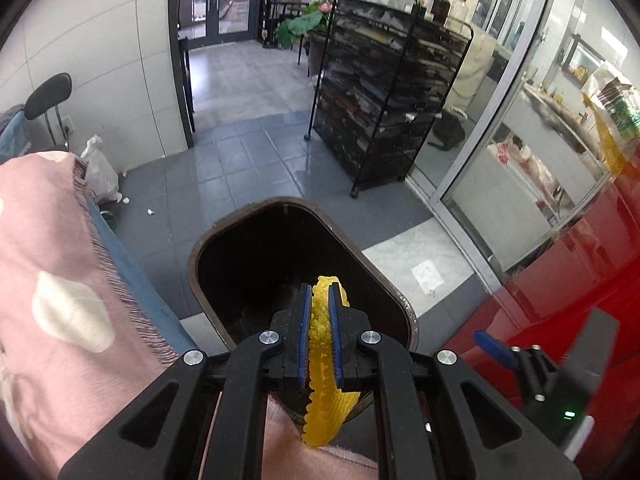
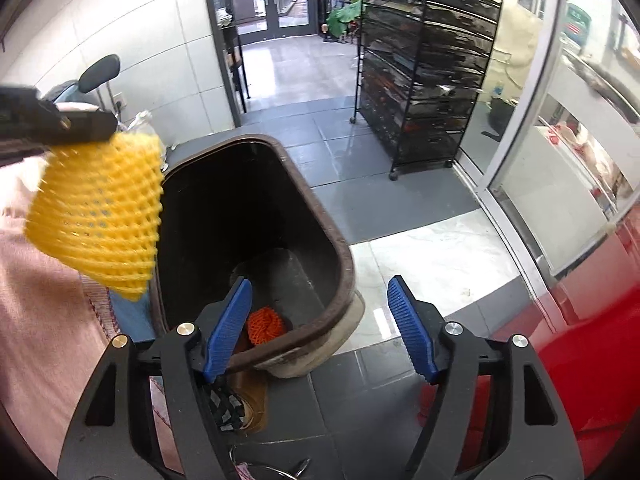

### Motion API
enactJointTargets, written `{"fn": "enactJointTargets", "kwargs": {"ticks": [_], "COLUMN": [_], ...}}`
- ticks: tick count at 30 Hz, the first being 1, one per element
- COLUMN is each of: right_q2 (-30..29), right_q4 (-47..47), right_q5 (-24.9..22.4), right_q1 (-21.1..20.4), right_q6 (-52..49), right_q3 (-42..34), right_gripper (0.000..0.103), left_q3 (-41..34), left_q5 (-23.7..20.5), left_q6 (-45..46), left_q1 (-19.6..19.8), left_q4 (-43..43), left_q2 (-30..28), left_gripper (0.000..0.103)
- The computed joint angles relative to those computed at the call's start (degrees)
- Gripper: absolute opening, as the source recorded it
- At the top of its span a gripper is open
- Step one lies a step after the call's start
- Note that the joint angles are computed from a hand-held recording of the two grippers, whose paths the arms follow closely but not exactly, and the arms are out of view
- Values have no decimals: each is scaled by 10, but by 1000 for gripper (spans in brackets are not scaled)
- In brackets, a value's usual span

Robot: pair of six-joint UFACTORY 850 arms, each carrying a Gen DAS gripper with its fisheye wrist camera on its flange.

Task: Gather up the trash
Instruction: 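Carry both nets over the trash bin and open both tools to drop them, then return both tools to the table and reach toward the white mask and paper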

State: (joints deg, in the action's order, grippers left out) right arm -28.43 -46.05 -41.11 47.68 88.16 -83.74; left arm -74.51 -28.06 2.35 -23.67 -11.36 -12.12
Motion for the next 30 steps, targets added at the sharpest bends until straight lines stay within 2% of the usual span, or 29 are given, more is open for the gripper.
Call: {"fn": "enactJointTargets", "kwargs": {"ticks": [4,6,7,8,10,11,13,20,27,30], "right_q2": [6,9,9,11,13,13,13,14,12,11], "right_q4": [0,0,0,-2,-4,-4,-4,-3,-14,-20], "right_q5": [-4,-1,-1,0,3,2,3,3,-3,-1], "right_q1": [0,-2,-2,-2,-3,-3,-3,-1,6,11], "right_q6": [6,10,11,13,16,15,15,11,14,13], "right_q3": [8,11,12,14,17,17,16,12,1,-5], "right_gripper": [71,71,71,71,73,74,75,77,78,79], "left_q3": [-8,-12,-11,-9,2,8,11,19,55,77], "left_q5": [-9,-17,-16,-13,4,13,22,36,62,80], "left_q6": [-1,6,7,6,6,4,3,15,-50,-47], "left_q1": [-3,-3,-3,-3,-3,-3,-4,-2,-11,-5], "left_q4": [6,1,2,4,3,4,4,-11,64,60], "left_q2": [-15,-21,-22,-22,-14,-11,-8,10,57,84], "left_gripper": [10,16,30,50,71,77,83,92,95,97]}}
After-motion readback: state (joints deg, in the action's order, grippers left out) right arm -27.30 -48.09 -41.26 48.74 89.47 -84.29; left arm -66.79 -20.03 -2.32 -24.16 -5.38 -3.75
